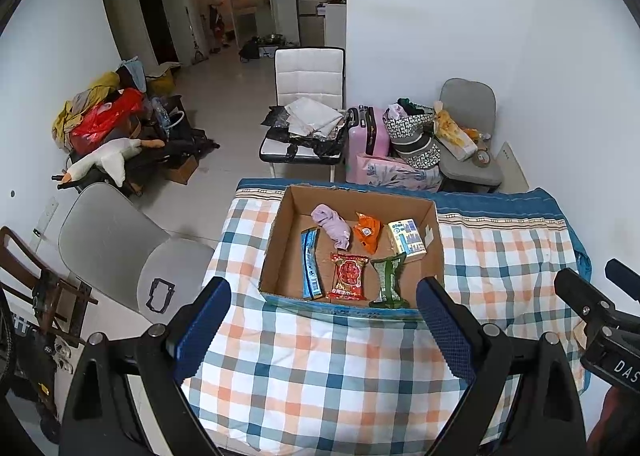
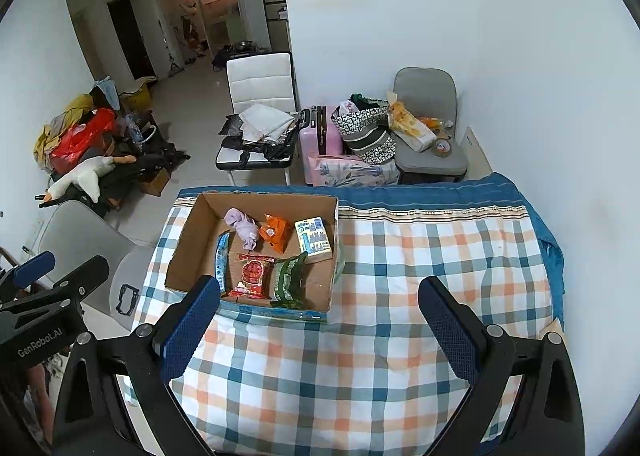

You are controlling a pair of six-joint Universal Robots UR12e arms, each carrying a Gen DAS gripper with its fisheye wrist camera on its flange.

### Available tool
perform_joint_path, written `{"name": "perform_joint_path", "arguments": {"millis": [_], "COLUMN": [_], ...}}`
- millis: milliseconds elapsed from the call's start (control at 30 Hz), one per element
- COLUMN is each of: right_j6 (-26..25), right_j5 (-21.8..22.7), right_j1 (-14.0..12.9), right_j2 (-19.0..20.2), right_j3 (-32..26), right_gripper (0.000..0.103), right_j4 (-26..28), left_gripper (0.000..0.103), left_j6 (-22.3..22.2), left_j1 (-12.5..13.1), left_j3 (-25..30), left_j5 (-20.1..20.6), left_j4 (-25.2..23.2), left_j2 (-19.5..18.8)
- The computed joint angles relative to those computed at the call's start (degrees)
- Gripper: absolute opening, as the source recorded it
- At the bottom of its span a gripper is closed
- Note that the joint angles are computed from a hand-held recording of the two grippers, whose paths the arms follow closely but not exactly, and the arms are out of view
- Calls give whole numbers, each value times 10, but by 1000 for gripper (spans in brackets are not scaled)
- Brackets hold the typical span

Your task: Organize soft objects

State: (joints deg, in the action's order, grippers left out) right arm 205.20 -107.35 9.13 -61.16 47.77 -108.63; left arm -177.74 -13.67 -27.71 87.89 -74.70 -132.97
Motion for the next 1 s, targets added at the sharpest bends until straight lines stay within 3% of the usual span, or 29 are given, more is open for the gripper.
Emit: {"name": "perform_joint_path", "arguments": {"millis": [1000], "right_j6": [-2], "right_j5": [4], "right_j1": [0], "right_j2": [4], "right_j3": [-8], "right_gripper": [101], "right_j4": [9], "left_gripper": [95], "left_j6": [2], "left_j1": [1], "left_j3": [-22], "left_j5": [-3], "left_j4": [13], "left_j2": [10]}}
